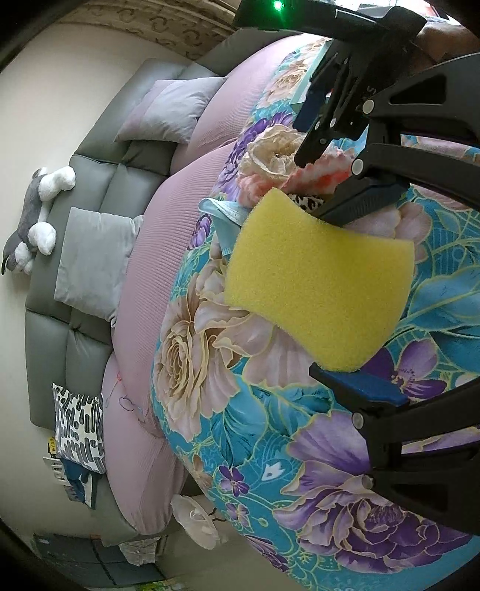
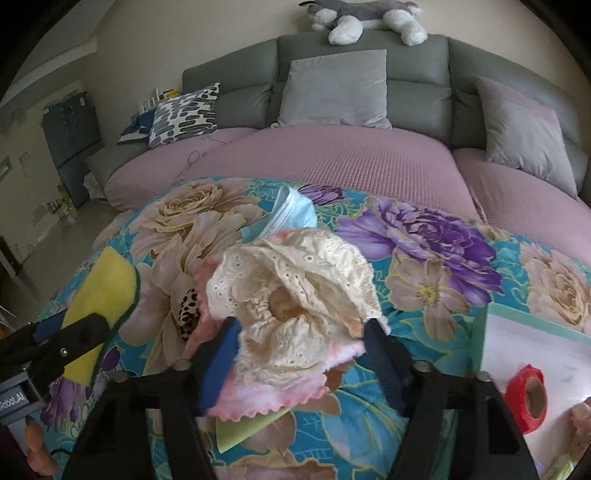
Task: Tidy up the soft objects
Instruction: 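Grasp the cream lace cloth with the right tool while the left tool holds the sponge, then carry the lace cloth and yellow sponge over the white tray with both tools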
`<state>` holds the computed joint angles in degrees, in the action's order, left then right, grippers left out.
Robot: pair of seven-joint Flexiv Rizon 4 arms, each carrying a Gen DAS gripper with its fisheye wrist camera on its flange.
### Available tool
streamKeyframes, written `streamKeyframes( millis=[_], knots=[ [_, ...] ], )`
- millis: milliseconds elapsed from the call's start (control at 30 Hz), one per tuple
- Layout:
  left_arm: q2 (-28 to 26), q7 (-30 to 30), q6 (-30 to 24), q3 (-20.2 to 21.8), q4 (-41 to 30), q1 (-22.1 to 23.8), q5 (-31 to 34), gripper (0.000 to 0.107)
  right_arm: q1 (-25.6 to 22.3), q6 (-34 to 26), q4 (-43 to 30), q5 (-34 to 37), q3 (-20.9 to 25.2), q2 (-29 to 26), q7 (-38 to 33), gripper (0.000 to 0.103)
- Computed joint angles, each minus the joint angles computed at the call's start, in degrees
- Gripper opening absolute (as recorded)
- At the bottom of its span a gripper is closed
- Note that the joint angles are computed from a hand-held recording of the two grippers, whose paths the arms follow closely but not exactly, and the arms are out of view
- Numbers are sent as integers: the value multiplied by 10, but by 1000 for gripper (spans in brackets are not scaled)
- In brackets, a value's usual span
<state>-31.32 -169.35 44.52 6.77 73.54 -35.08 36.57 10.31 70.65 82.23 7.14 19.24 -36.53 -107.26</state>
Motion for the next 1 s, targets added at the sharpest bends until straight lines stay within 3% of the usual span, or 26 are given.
streamKeyframes(
  millis=[133, 333, 867, 1000],
  knots=[
    [-1, 0, 0, -1, 0, 0, 0, 75, -5, -10, -2, 9, 9, -1, -7, 41],
    [-5, 10, -9, -2, -9, 0, -3, 75, -12, -14, 2, 29, 15, 2, -16, 20],
    [-17, 14, -37, 4, -57, -21, 26, 75, -90, 77, 62, 143, 80, 76, -82, 15],
    [-35, 36, -48, 3, -96, -30, 34, 75, -95, 109, 98, 155, 64, 108, -74, 15]
  ],
)
